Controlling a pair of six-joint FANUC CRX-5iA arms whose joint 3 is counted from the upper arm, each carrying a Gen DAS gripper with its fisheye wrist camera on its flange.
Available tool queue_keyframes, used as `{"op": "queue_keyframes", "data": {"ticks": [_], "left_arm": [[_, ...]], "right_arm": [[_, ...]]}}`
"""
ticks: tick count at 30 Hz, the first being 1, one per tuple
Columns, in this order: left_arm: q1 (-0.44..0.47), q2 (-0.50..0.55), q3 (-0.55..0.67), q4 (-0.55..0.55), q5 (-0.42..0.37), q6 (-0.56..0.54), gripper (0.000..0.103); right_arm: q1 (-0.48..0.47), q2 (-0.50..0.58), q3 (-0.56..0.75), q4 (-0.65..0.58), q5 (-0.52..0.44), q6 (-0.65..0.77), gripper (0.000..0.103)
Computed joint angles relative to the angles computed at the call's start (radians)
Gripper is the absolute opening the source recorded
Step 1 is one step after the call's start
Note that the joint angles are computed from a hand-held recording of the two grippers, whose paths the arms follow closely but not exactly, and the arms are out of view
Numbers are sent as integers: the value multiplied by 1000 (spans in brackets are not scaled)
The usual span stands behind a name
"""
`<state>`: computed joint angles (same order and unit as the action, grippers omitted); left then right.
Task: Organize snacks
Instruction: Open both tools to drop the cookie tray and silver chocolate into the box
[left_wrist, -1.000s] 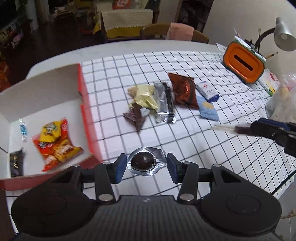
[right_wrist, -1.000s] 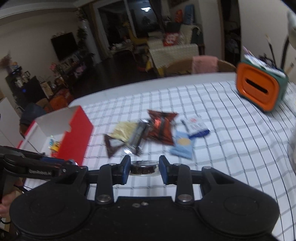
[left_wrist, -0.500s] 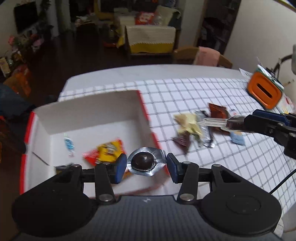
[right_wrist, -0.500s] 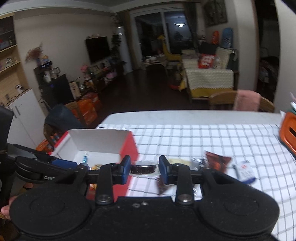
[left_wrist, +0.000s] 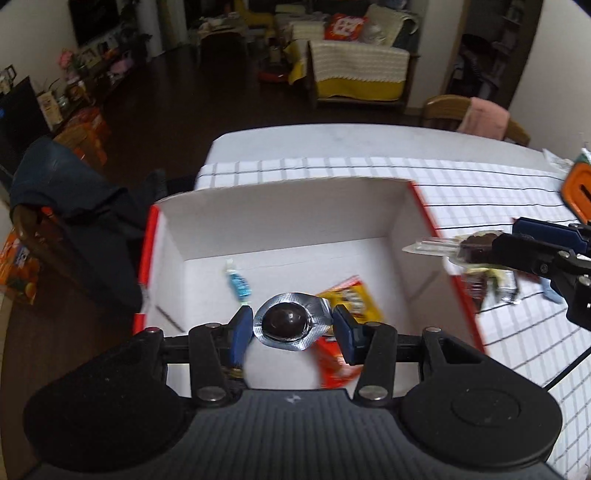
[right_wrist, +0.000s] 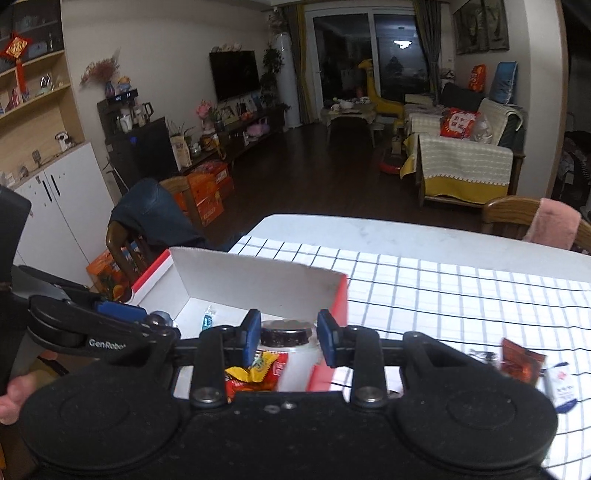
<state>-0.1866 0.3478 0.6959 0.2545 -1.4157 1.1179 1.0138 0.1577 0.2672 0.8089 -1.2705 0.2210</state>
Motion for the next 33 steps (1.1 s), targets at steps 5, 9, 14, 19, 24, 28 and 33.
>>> {"op": "queue_keyframes", "data": {"ticks": [5, 9, 14, 19, 24, 28, 33], "left_arm": [[9, 64, 70, -42, -34, 7, 47], [6, 105, 117, -73, -61, 4, 47], [-8, 157, 192, -110, -128, -4, 47], [-22, 209, 267, -149, -200, -5, 47], [-26, 229, 284, -157, -227, -13, 47], [-28, 242, 293, -164, -247, -12, 47], [-26, 235, 272, -161, -248, -20, 47]], "right_arm": [[-35, 46, 30, -44, 38, 27, 32], [-64, 102, 88, -87, 50, 60, 32], [-86, 163, 165, -155, 37, 130, 32], [-96, 203, 227, -231, -1, 182, 32], [-102, 221, 256, -272, -24, 209, 32], [-104, 236, 287, -303, -53, 236, 32], [-109, 242, 308, -334, -67, 243, 32]]}}
